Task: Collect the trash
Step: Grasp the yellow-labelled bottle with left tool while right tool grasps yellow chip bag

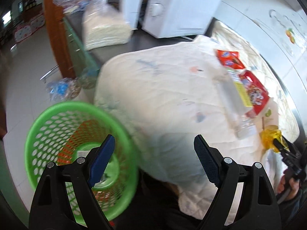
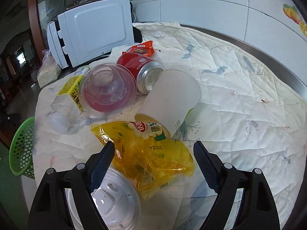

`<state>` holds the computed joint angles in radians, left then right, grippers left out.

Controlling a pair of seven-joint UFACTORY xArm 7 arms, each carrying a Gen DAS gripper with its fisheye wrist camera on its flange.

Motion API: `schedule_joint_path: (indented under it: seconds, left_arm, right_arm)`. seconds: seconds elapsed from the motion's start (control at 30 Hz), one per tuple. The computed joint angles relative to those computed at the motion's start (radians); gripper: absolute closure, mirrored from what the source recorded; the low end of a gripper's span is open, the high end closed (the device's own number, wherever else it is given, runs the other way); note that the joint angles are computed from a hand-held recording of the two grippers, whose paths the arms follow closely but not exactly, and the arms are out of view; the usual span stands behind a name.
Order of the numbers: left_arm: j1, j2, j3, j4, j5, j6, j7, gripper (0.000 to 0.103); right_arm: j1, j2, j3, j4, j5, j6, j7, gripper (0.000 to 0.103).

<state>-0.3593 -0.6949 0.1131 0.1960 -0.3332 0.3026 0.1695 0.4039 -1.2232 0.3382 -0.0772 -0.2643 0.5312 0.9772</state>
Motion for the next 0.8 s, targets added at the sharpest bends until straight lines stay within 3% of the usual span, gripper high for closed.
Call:
schedule_joint_path:
  seconds: [0.1, 0.23, 0.27, 0.4, 0.57, 0.8]
  left_arm:
    - [-0.067, 0.032, -0.009, 0.031, -0.027, -0.017, -0.009, 0.02]
    - [-0.152, 0.101, -0.021, 0.087, -0.066, -0.044, -0.016, 0.02]
    - [-0.175, 0.118, -0.019, 0.101, -0.08, -0.051, -0.014, 0.02]
    - [-0.247, 0.209, -0.028, 0.173, -0.133, -0.073, -0.01, 0.02]
    - [-0.254, 0.345, -0.083, 0.281, -0.163, -0.089, -0.022, 0.02]
    - [-0.15, 0.491, -0.21, 0.416, -0.1, -0.059, -0.124, 0.021]
  right_arm:
    - [-0.011, 0.031, -0.029, -0.015, 0.009, -0.073, -0.018, 0.025]
    - [-0.016, 0.079, -0.028, -0.014, 0.016, -0.13, -0.028, 0.045]
    - [-0.015, 0.084, -0.024, -0.014, 0.017, -0.136, -0.028, 0.054]
    - [-0.008, 0.078, -0.005, -0.017, 0.016, -0.15, -0.02, 0.061]
    - [0.034, 0.0, 0.005, -0.03, 0.018, -0.109, 0.005, 0.066]
    - [0.106, -0.121, 0.018, -0.033, 0.011, -0.001, 0.037, 0.066]
